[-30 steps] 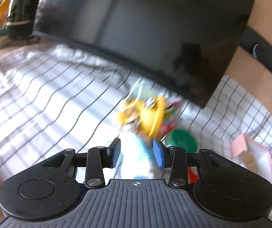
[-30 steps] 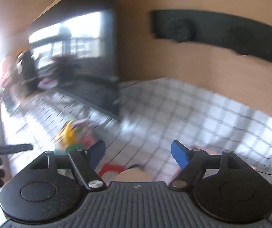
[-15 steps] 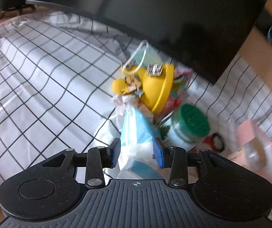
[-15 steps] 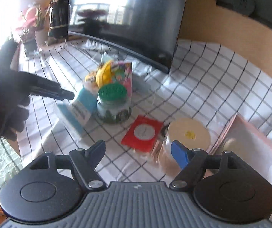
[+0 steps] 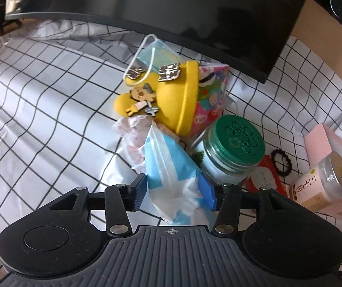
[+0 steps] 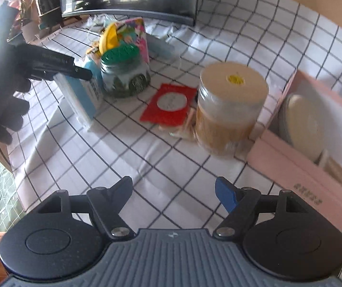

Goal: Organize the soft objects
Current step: 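Grasp the blue-and-white wipes pack with the left gripper, then grasp the red tea packet with the right gripper while the left gripper holds the wipes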

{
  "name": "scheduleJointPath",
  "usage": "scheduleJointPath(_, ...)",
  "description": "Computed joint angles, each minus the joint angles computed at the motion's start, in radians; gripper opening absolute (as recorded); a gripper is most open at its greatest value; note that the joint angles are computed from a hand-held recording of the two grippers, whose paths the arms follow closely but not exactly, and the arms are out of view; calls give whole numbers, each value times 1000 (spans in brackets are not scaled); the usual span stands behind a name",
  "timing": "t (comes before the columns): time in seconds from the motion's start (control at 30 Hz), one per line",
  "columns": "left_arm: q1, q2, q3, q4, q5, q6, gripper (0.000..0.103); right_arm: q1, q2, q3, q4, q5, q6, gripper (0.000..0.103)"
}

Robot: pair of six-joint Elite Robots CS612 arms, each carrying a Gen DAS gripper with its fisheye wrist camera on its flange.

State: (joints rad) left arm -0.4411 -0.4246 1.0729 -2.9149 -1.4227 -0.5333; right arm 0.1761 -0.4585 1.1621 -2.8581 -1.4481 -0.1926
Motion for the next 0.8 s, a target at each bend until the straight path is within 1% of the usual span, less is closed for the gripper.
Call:
scheduleJointPath(0.07,-3,9,-14,7,11,10,55,-1,4,-1,7,-5,9,77)
scheduleJointPath(0.2,-4,25,-49,41,4,-4,58,0,5,5,11,-16,10,77)
scheduleJointPath(0.33,3,37,-69,57,-25,-30,61,1,3,13,14,-24,8,77)
scheduleJointPath(0.47,18,43,-80,79,-96,-109,63,0,2,18,6,-36,19,77)
scheduleJointPath(0.6,29,57,-103,123,-188,-107,68,1,3,18,-15,-49,25,77)
scheduleJointPath(0.67,24,55,-92,105,-181,-72,66,3,6,16,-39,-57,22,77)
scheduleJointPath(0.7,22,52,-84,96,-179,-70,63,5,7,14,-49,-58,16,77)
scheduleJointPath(0.8,20,38,-40,31,-173,-95,57,9,13,-10,-50,-45,-3,77)
